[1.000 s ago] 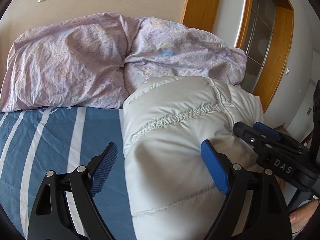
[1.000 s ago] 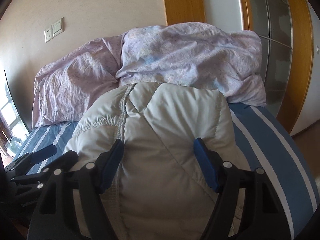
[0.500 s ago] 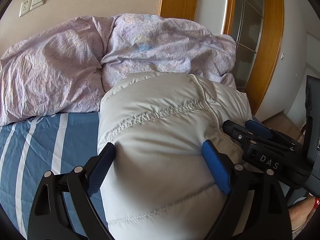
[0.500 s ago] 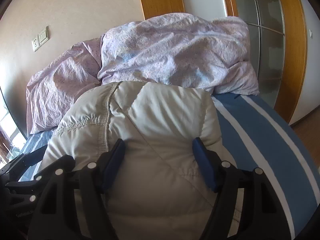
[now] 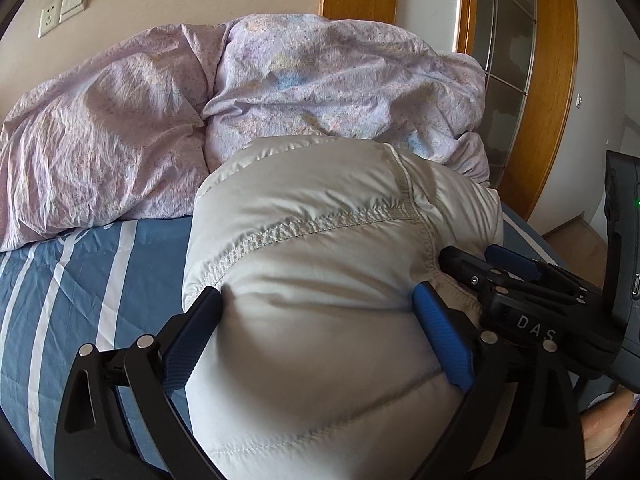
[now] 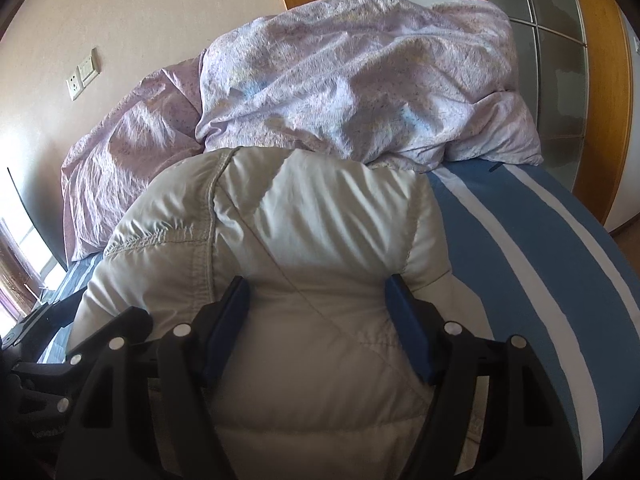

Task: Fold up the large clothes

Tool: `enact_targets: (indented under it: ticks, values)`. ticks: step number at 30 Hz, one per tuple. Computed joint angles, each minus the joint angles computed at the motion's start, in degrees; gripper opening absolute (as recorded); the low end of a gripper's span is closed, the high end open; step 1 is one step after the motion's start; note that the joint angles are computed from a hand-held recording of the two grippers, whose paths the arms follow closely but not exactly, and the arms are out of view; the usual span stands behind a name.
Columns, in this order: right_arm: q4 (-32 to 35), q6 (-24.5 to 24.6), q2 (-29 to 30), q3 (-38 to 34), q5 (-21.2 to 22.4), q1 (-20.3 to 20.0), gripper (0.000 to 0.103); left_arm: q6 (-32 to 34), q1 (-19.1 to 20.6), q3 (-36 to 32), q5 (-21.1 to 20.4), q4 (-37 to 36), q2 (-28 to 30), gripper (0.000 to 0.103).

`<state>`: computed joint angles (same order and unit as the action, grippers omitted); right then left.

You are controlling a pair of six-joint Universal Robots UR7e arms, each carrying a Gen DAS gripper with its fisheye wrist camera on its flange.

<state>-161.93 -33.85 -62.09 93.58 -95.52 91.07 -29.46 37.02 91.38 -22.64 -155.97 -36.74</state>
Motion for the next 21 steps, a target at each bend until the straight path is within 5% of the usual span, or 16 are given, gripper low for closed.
enact_targets:
  ticks: [21]
  values:
    - [3.4,-1.5,2.4,-3.1,2.2,-1.3,0.072,0.5,0.5,-1.4,3.7,-2.9,3.1,0.101]
